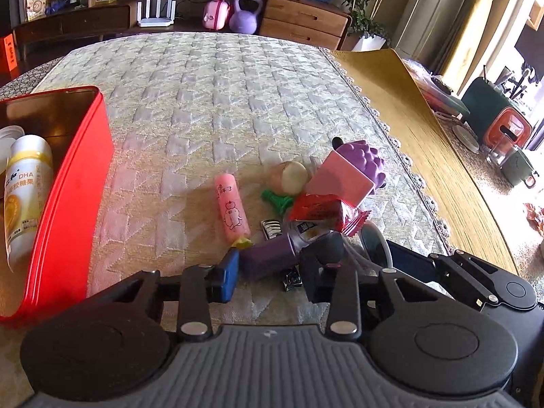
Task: Organize rigid objects
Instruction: 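Grasp the purple block with the left tool while the right tool grasps the white sunglasses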
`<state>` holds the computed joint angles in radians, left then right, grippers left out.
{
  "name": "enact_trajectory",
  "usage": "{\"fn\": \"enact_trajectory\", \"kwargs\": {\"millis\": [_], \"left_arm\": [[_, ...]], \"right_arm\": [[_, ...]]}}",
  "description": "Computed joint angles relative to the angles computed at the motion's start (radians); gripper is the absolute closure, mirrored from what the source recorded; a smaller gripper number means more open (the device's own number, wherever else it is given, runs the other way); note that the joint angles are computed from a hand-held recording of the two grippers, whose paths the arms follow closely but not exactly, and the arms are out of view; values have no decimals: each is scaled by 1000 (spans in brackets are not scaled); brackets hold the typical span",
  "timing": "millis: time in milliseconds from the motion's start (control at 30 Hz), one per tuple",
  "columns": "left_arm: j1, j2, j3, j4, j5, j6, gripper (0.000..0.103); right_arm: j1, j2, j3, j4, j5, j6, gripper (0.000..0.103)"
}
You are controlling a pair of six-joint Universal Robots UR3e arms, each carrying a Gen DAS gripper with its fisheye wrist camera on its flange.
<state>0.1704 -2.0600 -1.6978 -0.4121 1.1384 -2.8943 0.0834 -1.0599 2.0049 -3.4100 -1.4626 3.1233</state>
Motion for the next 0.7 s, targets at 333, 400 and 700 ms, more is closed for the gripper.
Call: {"fn": "enact_trajectory", "kwargs": {"millis": [333, 400, 700], "left_arm": [[5, 4, 2, -12, 0, 16, 66], [8, 7, -4, -10, 0, 21, 66], [42, 83, -81, -31, -15, 56, 66]], "right_arm": [[-1, 3, -24, 18, -15, 63, 81], [-7, -11, -8, 17, -13, 76, 81], [-27, -133, 145, -26, 14, 130, 82]]}}
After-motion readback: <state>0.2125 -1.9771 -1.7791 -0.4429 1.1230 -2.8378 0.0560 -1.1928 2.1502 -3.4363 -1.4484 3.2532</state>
